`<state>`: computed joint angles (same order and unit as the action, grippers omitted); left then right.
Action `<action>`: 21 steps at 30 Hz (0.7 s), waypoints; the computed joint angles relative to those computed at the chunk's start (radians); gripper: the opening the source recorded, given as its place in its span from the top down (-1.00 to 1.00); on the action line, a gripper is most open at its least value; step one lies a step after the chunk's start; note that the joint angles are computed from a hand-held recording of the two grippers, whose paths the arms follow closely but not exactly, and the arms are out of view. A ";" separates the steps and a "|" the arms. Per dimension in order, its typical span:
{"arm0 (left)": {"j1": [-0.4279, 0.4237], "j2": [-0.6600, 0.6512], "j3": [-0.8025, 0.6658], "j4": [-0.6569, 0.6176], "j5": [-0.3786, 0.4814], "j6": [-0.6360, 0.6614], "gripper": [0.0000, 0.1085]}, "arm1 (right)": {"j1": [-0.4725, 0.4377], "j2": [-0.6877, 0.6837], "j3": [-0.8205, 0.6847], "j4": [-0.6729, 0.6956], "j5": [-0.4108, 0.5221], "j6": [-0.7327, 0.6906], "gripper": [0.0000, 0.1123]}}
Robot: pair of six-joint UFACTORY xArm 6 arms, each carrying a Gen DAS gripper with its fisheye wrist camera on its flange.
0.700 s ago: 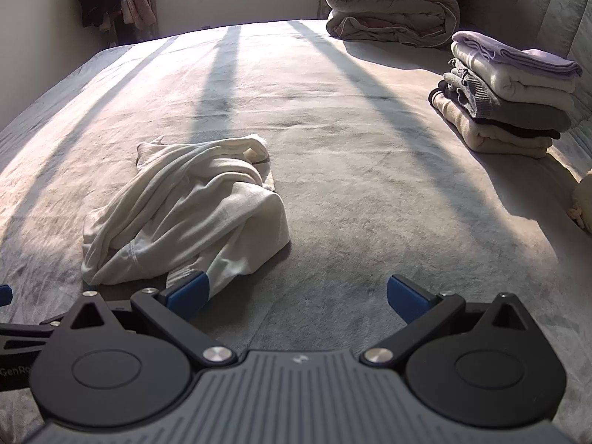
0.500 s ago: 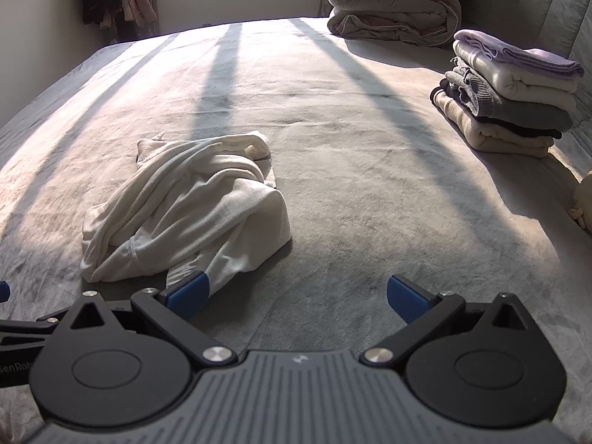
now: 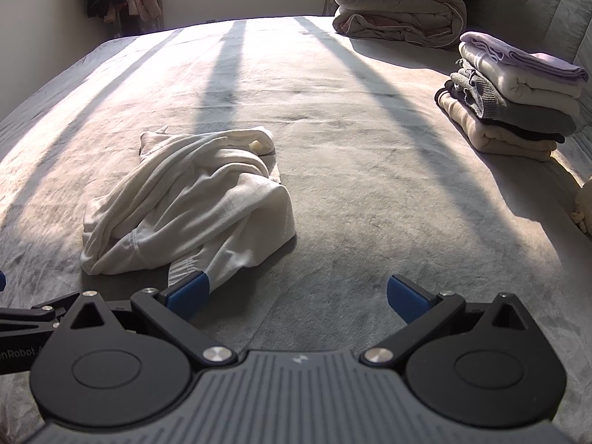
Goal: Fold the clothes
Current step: 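Move both grippers toward the crumpled white pants on the bed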
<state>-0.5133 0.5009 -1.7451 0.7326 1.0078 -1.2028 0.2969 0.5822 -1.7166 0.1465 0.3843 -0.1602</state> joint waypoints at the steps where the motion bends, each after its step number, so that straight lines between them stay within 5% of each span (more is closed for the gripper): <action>1: 0.000 0.000 -0.001 0.001 0.001 -0.001 -0.89 | 0.000 0.000 -0.001 -0.001 0.001 0.001 -0.83; 16: 0.019 -0.010 0.037 0.017 -0.026 -0.030 -0.89 | 0.006 0.005 0.006 -0.054 -0.018 0.024 -0.83; 21: 0.039 0.056 -0.006 0.041 0.045 -0.014 -0.89 | 0.021 0.046 -0.024 -0.168 -0.018 0.040 -0.83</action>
<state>-0.4740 0.5571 -1.7513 0.7733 1.0528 -1.2169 0.3178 0.6284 -1.7406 -0.0211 0.3660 -0.1198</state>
